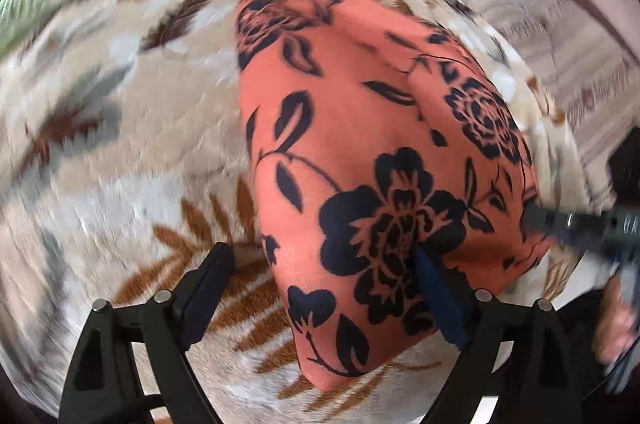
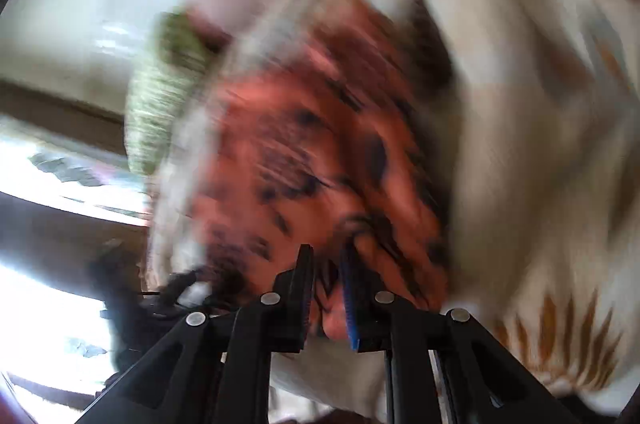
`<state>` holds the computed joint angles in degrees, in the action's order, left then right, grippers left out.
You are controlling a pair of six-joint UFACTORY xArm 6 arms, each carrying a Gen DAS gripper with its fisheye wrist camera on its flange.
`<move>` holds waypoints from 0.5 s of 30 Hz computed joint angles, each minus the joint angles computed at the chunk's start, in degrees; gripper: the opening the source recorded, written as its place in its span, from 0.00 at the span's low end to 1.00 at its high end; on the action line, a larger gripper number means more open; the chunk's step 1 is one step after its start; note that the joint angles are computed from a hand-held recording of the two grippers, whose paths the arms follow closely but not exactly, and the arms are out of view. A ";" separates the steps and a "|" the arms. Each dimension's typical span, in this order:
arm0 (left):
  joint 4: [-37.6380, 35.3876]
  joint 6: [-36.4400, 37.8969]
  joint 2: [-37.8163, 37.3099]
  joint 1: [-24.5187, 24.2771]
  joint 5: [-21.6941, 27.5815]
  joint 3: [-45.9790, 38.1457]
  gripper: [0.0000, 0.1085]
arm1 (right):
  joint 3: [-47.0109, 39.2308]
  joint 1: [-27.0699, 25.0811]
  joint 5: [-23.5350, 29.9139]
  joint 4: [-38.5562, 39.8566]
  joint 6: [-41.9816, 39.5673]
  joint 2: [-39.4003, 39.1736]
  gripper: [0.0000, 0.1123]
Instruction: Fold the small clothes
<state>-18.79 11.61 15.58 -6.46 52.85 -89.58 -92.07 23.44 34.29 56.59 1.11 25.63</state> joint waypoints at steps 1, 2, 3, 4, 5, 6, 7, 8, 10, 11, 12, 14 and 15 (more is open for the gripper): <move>0.22 -0.04 0.51 0.12 1.30 -1.34 0.84 | 0.48 0.06 -0.39 0.01 -0.33 -0.70 0.15; 0.80 -0.07 0.64 0.12 2.01 -2.22 0.84 | 0.59 0.37 -1.45 -2.37 -0.59 -1.45 0.15; 1.49 -0.15 0.20 0.10 1.78 -2.40 0.84 | 0.54 0.87 -3.12 -7.00 1.13 -2.12 0.15; 2.01 -0.24 -0.68 0.08 0.65 -1.73 0.84 | 1.44 1.46 -5.42 -9.22 1.58 -3.11 0.15; 2.13 -0.05 -1.76 0.13 -0.85 -0.80 0.84 | 1.91 1.72 -7.58 -9.50 1.06 -3.68 0.15; 1.82 0.36 -3.06 0.20 -2.35 0.52 0.84 | 2.10 1.83 -9.67 -7.39 -0.51 -3.88 0.16; 1.78 0.25 -4.23 0.30 -3.62 1.61 0.84 | 2.40 1.87 -11.27 -4.94 -1.91 -4.12 0.22; 1.90 -0.19 -5.19 0.46 -4.78 2.49 0.84 | 2.47 1.71 -13.04 -2.86 -2.53 -4.04 0.29; 1.88 -1.10 -6.93 0.82 -7.01 4.04 0.84 | 3.23 2.33 -19.34 -3.94 1.36 -4.02 0.73; 2.20 -1.58 -7.46 0.89 -7.63 4.47 0.84 | 3.07 2.82 -21.86 -4.46 1.98 -3.78 0.73; 2.94 -2.36 -7.99 0.86 -8.26 4.83 0.84 | 2.27 3.27 -23.54 -3.82 0.72 -3.36 0.73; 4.34 -3.21 -8.66 1.00 -9.38 5.40 0.84 | -0.29 4.19 -25.08 2.07 -6.52 -2.29 0.73; 5.00 -3.61 -8.53 0.75 -9.87 5.44 0.84 | -2.41 4.65 -24.68 6.05 -11.01 -1.36 0.73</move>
<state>-13.80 8.00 7.04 -5.71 42.98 -84.14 -94.48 28.09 9.60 62.64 -9.90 24.27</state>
